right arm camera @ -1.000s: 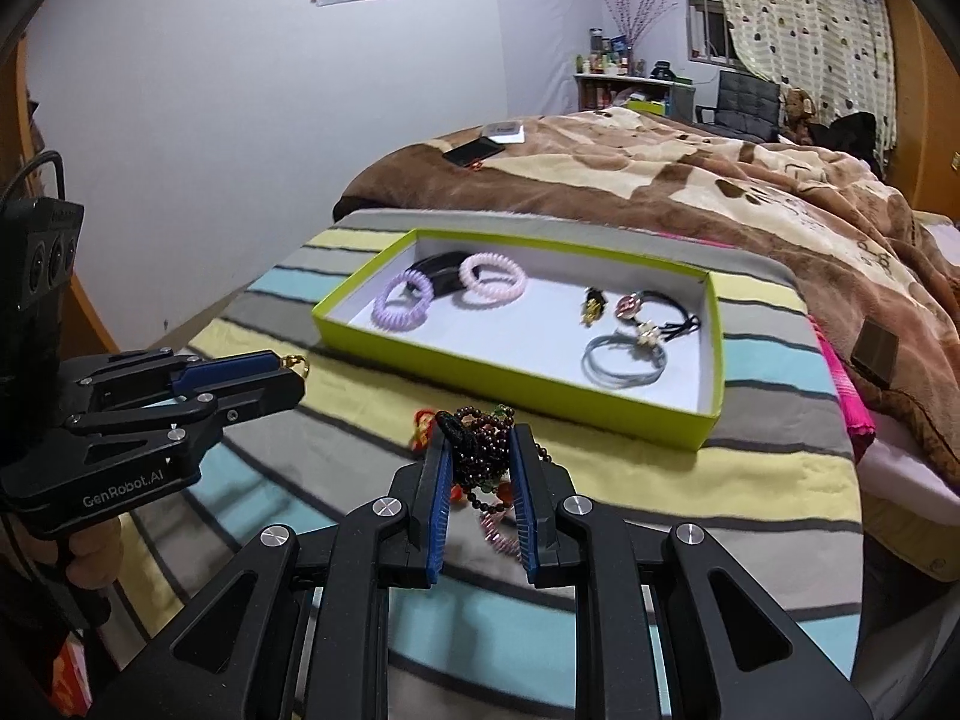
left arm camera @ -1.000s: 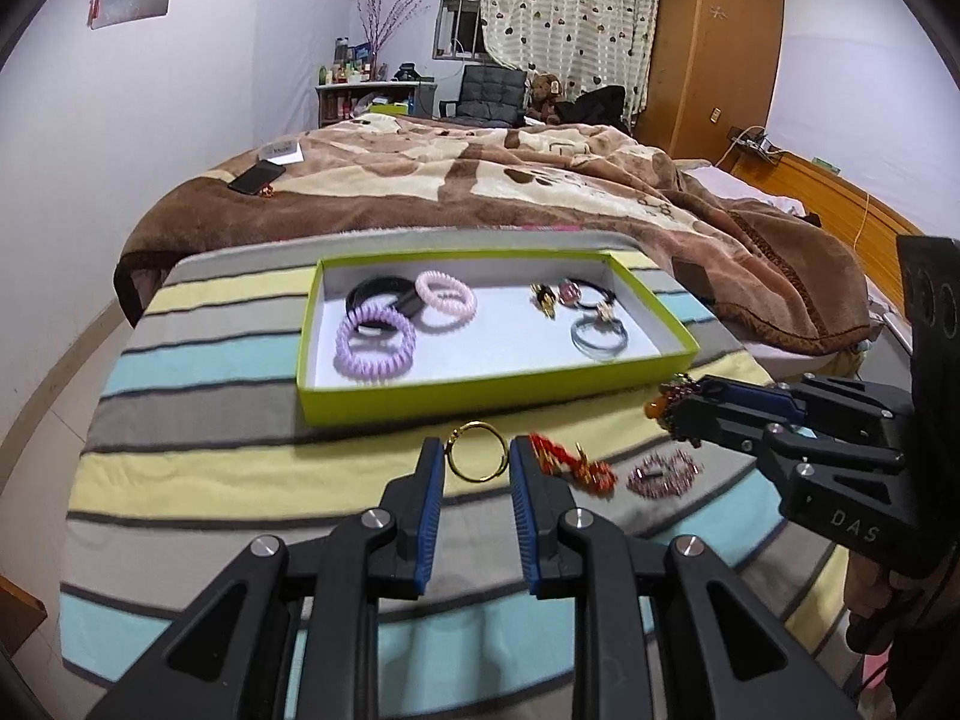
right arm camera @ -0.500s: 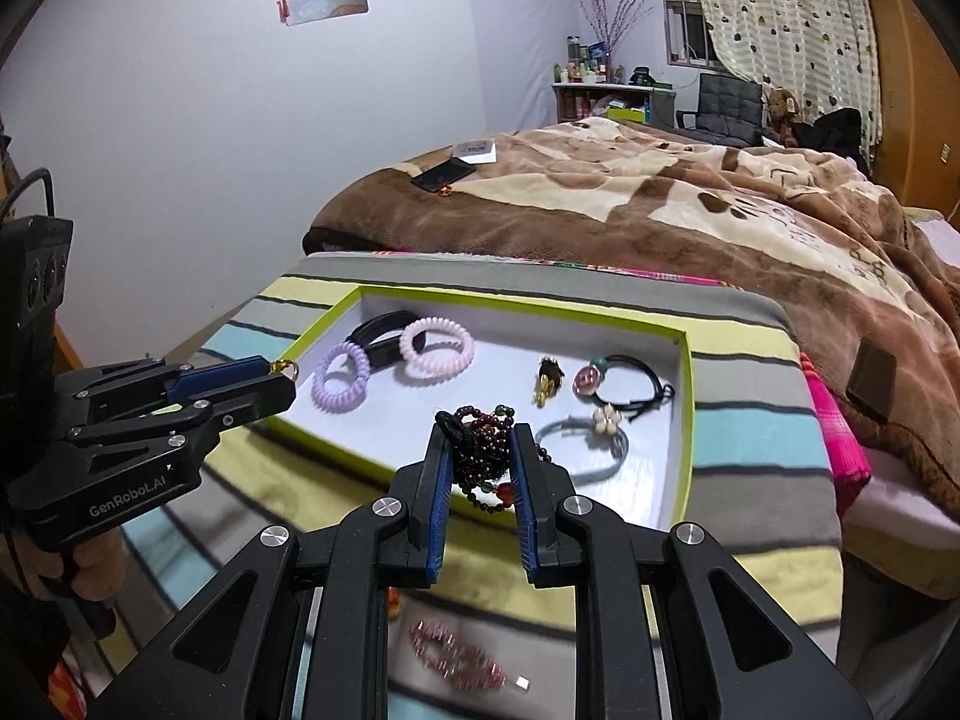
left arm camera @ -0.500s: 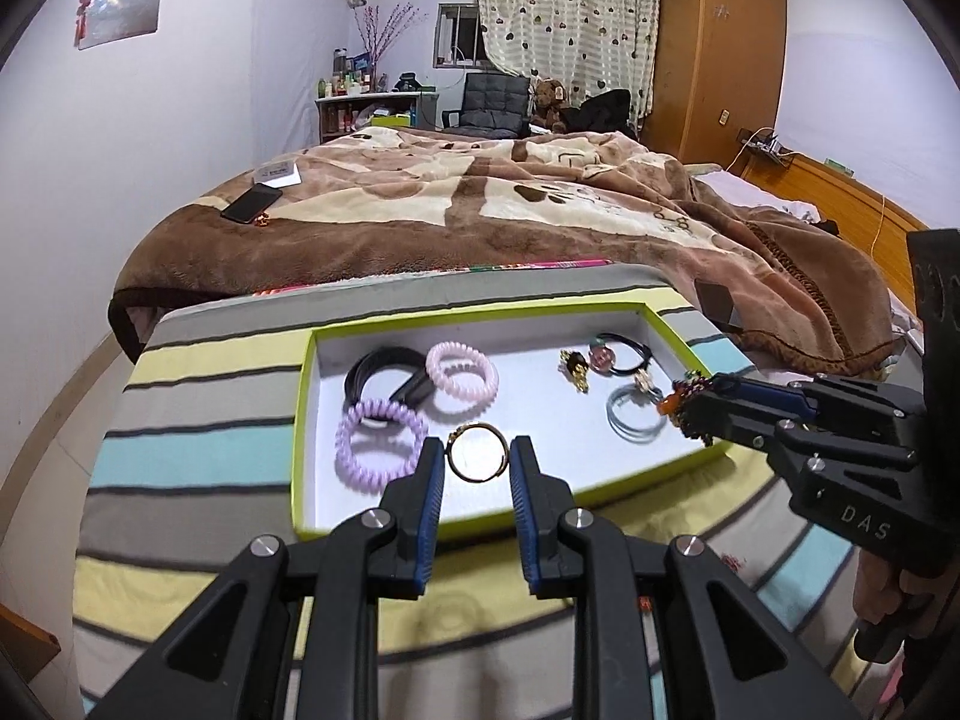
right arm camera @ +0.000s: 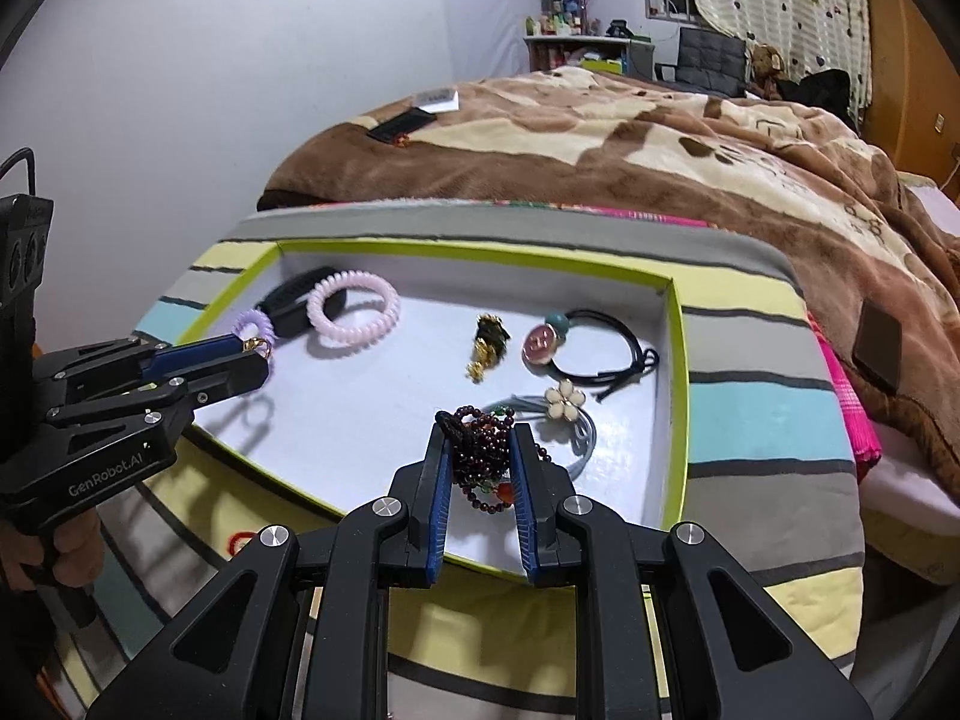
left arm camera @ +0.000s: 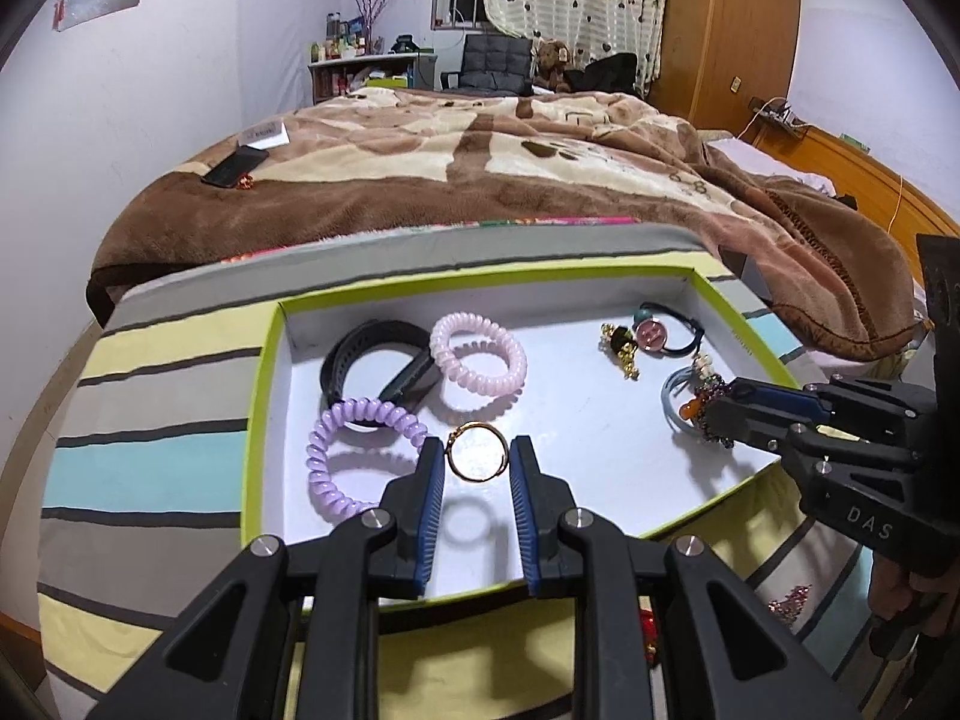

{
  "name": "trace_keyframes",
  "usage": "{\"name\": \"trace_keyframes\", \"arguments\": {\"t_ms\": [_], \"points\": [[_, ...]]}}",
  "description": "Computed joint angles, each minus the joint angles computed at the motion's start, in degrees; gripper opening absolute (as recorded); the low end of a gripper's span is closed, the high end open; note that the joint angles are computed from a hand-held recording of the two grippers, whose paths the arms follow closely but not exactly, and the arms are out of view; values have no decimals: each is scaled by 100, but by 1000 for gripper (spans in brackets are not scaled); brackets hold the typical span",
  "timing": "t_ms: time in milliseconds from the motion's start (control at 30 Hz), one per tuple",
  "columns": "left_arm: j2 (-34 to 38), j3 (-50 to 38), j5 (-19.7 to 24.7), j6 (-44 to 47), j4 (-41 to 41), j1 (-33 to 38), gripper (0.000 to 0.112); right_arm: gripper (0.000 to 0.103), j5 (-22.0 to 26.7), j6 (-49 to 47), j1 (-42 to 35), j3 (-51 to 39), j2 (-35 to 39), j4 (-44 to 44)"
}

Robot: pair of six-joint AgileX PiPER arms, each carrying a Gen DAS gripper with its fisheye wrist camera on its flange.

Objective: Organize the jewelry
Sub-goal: 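Carry the gold ring and dark beaded bracelet into the green box with both tools, then open both tools to drop the ring and bracelet in the box, then lower the right tool onto the pink beaded bracelet and grasp it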

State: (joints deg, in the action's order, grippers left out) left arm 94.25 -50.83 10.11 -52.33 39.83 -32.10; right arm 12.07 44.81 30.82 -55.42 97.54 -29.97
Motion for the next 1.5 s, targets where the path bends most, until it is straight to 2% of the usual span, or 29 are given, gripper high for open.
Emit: {"name": "trace_keyframes", "arguments": {"t_ms": [267,400,567,933,1167,1300,1500], "points": [[207,-155,40,912,-796,32,24,21,-25,-444,-38,-93,146,421],[229,-170,8,1412,-1293,78,24,31,-47,-364,-47,-29,87,400],[150,-94,-40,1388,-1256,55,27,34,-143,-192,-27,118,-110,272],[-512,420,55,-822,780,-253,28,34,-178,1382,253,613,-786,-1147],[-1130,955,196,-2338,1964,-537,28,34,-114,2903,593,1179,-1396,-2476],[-1480,1280,444,-3264,2663,-878,28,34,-41,3780,838,1482,-1681,-3189],[-1953,1704,826,-4081,3134,-1396,28,34,253,4791,1285,1883,-2047,-3963]]}}
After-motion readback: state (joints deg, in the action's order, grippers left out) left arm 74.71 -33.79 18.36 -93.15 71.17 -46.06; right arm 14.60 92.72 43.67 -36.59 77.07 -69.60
